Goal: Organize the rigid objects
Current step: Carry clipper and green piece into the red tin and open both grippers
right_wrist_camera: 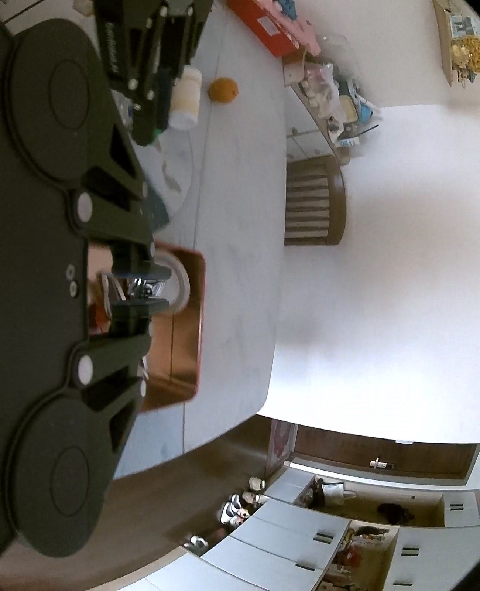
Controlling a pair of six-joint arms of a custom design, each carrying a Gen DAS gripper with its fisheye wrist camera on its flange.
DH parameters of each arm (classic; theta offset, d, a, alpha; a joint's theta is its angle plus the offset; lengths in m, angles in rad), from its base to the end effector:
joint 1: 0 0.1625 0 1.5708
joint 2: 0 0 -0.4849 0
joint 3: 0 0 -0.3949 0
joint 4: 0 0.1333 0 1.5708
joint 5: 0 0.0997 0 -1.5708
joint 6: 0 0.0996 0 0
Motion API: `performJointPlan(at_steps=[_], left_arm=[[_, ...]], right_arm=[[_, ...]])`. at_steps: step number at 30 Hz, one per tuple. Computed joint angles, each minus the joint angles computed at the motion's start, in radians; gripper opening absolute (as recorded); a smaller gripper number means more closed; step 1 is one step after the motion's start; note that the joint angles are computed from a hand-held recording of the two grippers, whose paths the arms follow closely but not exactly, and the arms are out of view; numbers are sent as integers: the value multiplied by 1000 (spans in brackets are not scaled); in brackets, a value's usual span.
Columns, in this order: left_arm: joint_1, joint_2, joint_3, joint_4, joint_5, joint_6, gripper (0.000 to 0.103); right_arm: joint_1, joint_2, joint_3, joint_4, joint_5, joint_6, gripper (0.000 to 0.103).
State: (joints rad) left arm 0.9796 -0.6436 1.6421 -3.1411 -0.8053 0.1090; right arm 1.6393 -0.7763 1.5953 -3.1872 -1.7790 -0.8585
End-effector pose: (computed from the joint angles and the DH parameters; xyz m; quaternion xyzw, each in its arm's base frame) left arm -0.2358 -0.7143 0.1151 0.2063 0.8721 -0.3396 0.2855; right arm 0.1641 -0.7456 0.2170 0.3737 -0.8379 0.3195 0.2370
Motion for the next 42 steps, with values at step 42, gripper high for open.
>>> performJointPlan(at_steps=[42], left_arm=[[31,373,-631,675,63,-254,14]], right_arm=[[-80,214,-527,618,-58,-107,14]])
